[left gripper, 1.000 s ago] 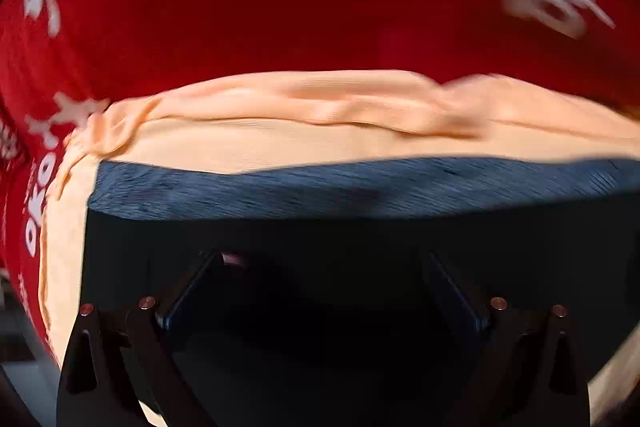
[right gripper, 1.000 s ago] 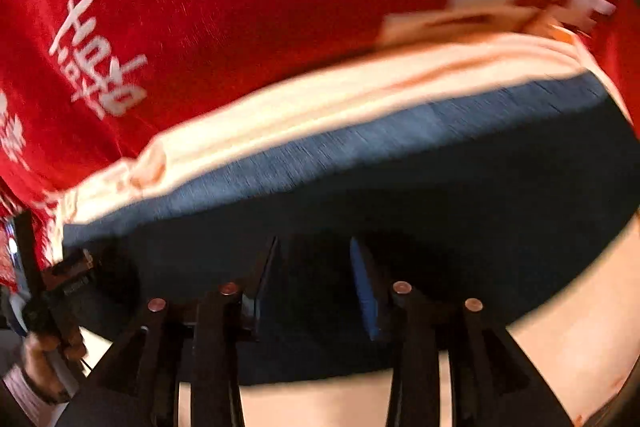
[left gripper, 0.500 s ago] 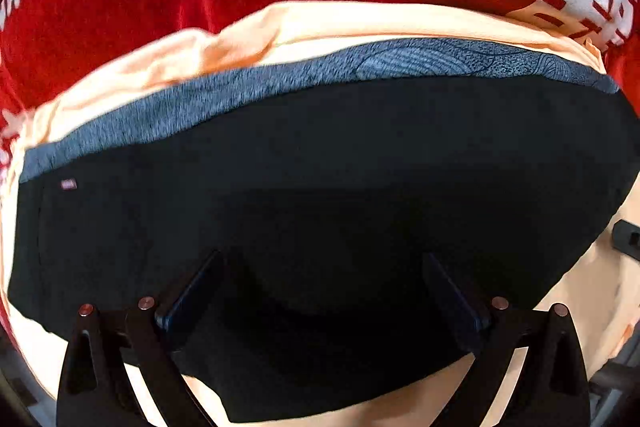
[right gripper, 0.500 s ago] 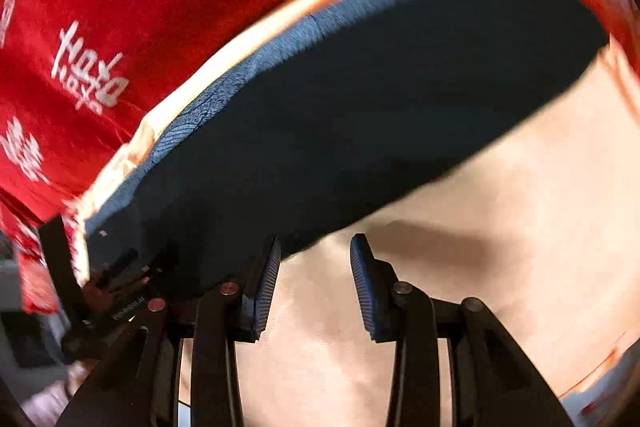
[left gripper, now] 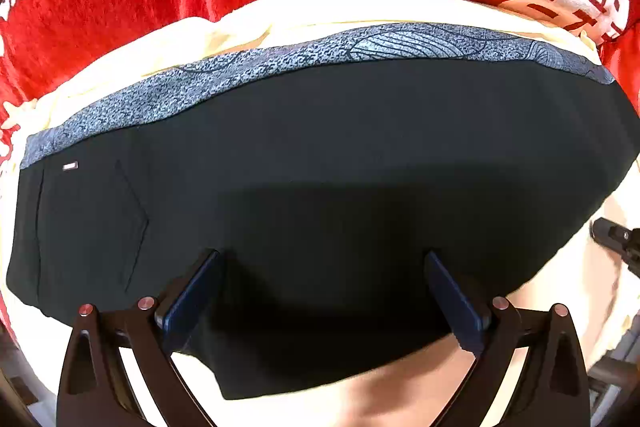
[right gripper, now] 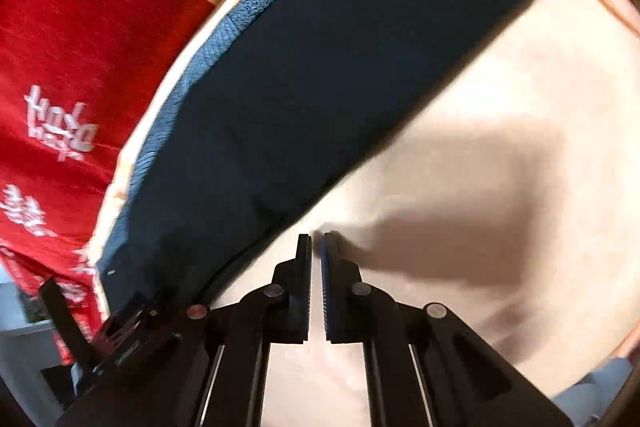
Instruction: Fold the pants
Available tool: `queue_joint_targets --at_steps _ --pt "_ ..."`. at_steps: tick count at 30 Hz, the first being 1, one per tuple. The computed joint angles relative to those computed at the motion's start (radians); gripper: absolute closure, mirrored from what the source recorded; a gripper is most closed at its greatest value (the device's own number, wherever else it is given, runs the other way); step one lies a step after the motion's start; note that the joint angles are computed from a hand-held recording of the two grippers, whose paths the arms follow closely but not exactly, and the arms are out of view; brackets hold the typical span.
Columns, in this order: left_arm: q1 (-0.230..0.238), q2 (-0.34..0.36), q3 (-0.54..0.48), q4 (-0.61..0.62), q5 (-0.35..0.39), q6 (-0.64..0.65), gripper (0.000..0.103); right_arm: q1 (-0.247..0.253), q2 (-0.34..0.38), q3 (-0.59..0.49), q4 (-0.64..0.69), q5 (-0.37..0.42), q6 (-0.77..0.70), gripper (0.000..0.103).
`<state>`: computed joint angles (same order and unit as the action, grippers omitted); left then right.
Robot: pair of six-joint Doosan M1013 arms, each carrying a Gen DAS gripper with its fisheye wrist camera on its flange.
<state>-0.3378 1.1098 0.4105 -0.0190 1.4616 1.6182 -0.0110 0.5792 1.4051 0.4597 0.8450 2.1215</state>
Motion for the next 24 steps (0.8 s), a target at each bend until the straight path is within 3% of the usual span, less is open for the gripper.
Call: queue_joint_targets --at_steps 1,3,5,6,11,17,19,24 --pt "-0.005 0.020 -0.053 0.005 0.023 -0.004 0.002 -0.004 -0.010 0.012 0.064 -0.014 -0.060 0.096" --pt "0.012 0.011 -0.055 0.000 0.029 -0.029 0.002 -0.004 -0.011 0.015 0.192 -0.005 -0.179 0.083" --pt "0.031 0.005 -0.055 -0.014 0.048 -0.070 0.002 0.012 0.002 0.008 0.329 0.008 -0.295 0.059" --pt "0.042 0.010 -0.066 -0.004 0.066 -0.098 0.002 0.021 0.011 0.003 0.373 0.012 -0.329 0.057" --pt "0.073 -0.005 -0.034 0.100 0.076 -0.181 0.002 0.093 0.114 -0.071 0.626 0.068 -0.479 0.056" --pt "0.080 -0.045 0.069 0.100 0.037 -0.154 0.002 0.136 0.186 -0.143 0.636 0.061 -0.432 0.057" --pt "0.089 -0.020 0.042 0.093 0.037 -0.118 0.002 0.134 0.186 -0.146 0.635 0.056 -0.419 0.057" --pt "0.084 -0.037 0.079 0.062 0.008 -0.127 0.002 0.124 0.165 -0.128 0.624 0.005 -0.368 0.057"
